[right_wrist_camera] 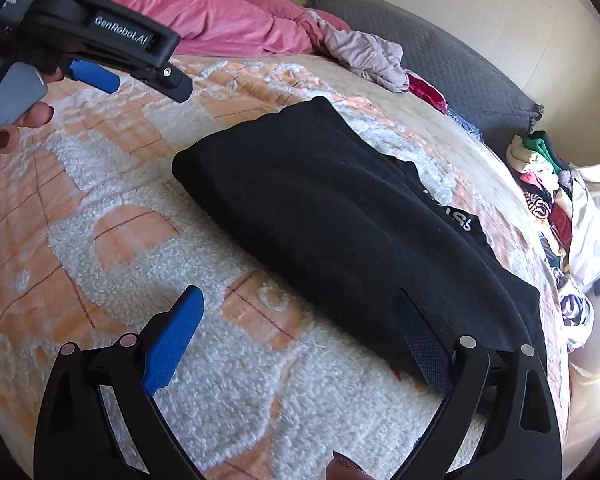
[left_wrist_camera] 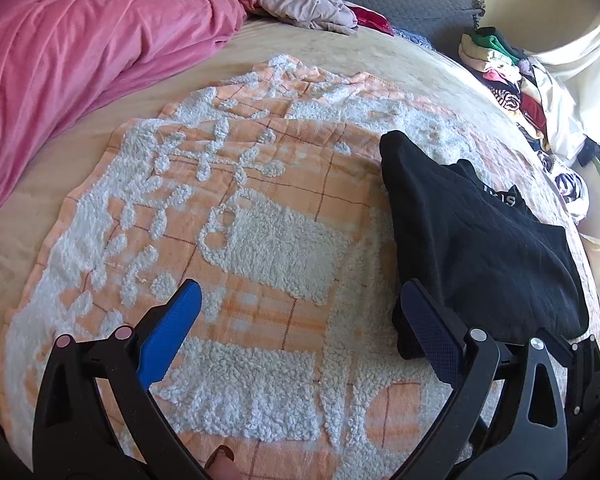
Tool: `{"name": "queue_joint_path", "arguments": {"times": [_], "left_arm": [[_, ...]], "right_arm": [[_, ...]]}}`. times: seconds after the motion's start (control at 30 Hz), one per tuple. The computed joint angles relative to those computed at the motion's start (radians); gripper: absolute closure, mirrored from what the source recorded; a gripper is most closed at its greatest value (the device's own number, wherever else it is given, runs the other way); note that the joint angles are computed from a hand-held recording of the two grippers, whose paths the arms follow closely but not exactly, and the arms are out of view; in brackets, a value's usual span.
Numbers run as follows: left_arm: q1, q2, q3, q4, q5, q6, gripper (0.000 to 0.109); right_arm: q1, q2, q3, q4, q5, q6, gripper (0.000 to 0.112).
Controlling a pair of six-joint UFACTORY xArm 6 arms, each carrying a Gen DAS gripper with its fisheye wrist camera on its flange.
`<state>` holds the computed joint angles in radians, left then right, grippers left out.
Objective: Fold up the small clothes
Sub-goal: 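Move the right tool to the shirt's folded edge and grasp it, then lift the shirt edge with the right tool and fold it over the bundle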
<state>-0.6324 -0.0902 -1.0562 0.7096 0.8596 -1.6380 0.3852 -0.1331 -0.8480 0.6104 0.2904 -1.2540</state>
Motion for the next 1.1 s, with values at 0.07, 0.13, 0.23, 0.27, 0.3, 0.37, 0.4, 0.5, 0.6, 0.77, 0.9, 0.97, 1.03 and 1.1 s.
{"name": "queue_joint_path", "arguments": {"times": [0.07,0.13,0.23,0.27,0.3,0.37,0.4,0.5,0.6,0.77,0.9,0.97,1.03,1.1], "left_arm": [[0.014,0.007,-0.006,-0.006,-0.007,0.006,0.015],[0.03,0.017,-0.013,-0.001,-0.021,0.01,0.015],[0.053,0.035,-0.027,-0.006,-0.049,0.02,0.015],[0.063,0.043,-0.034,-0.011,-0.063,0.026,0.015],[0.072,0.051,-0.039,-0.017,-0.078,0.033,0.015],[0.088,0.07,-0.053,-0.027,-0.104,0.044,0.015],[0.094,0.081,-0.062,-0.033,-0.11,0.051,0.015],[0.113,0.123,-0.102,-0.061,-0.124,0.104,0.015],[0.144,0.164,-0.136,-0.12,-0.175,0.166,0.015],[0.182,0.237,-0.205,-0.277,-0.267,0.29,0.015],[0.189,0.297,-0.265,-0.366,-0.335,0.37,0.015],[0.189,0.33,-0.296,-0.453,-0.363,0.437,0.015],[0.185,0.357,-0.321,-0.519,-0.388,0.477,0.015],[0.177,0.383,-0.35,-0.568,-0.397,0.501,0.015]], "right_arm": [[0.014,0.026,-0.016,-0.045,-0.006,0.052,0.018],[0.025,0.054,-0.038,-0.081,-0.012,0.096,0.018],[0.042,0.099,-0.072,-0.138,-0.028,0.162,0.018],[0.047,0.11,-0.078,-0.16,-0.038,0.186,0.018],[0.052,0.123,-0.088,-0.186,-0.047,0.212,0.017],[0.059,0.144,-0.1,-0.221,-0.07,0.248,0.017],[0.063,0.154,-0.106,-0.237,-0.083,0.264,0.017],[0.067,0.19,-0.135,-0.268,-0.104,0.295,0.017],[0.067,0.208,-0.15,-0.247,-0.132,0.288,0.019],[0.047,0.192,-0.177,-0.001,-0.092,0.108,0.057],[0.029,0.152,-0.172,0.218,-0.058,-0.08,0.085],[0.016,0.137,-0.172,0.3,-0.042,-0.157,0.092],[-0.005,0.126,-0.178,0.39,-0.018,-0.226,0.094],[-0.021,0.112,-0.18,0.446,-0.004,-0.26,0.096]]}}
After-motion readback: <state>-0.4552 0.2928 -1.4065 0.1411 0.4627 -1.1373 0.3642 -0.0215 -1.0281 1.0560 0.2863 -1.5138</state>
